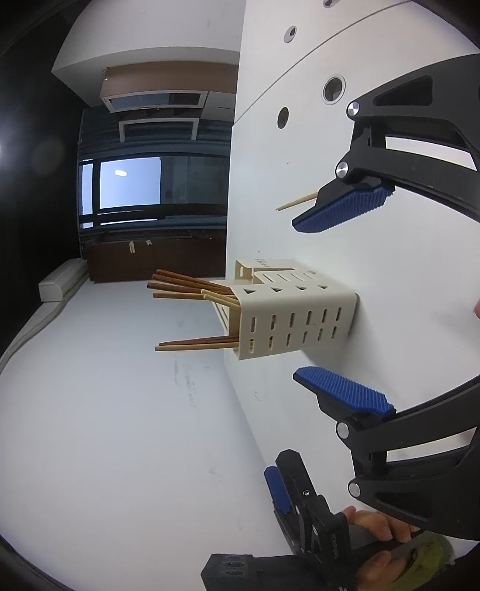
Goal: Organize utensils
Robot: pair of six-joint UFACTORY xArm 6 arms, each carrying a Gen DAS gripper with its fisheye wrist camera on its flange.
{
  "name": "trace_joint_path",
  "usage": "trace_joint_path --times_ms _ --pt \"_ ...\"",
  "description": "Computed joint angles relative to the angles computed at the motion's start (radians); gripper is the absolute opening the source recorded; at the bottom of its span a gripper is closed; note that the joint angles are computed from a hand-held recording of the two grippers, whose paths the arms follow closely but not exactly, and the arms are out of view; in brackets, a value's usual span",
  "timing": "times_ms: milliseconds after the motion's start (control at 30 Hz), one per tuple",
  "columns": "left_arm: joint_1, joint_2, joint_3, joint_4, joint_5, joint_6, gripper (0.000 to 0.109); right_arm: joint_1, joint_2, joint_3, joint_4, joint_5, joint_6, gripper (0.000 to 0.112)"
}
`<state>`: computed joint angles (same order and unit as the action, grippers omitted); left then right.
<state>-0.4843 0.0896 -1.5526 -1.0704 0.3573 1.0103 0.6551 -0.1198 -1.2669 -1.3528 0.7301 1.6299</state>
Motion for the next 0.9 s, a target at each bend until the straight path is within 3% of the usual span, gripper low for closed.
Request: trace_joint_path --times_ms 167,267,500,900 --pt "-0.021 -0.015 0.035 0.049 -0.03 -0.008 0.097 0.008 -0.008 0.015 -0.006 0.001 0.008 0.085" --pt "-0.024 -0.008 0.033 0.143 -0.027 -0.091 0.097 0.009 -0.01 0.018 -0.006 -0.003 0.005 0.087" --pt "-0.02 0.006 0.023 0.204 -0.033 -0.171 0.097 0.008 -0.01 0.022 -0.005 -0.013 0.006 0.092" --pt "-0.033 -0.009 0.048 0.221 -0.062 -0.166 0.097 0.001 -0.006 0.024 0.014 -0.025 0.001 0.093"
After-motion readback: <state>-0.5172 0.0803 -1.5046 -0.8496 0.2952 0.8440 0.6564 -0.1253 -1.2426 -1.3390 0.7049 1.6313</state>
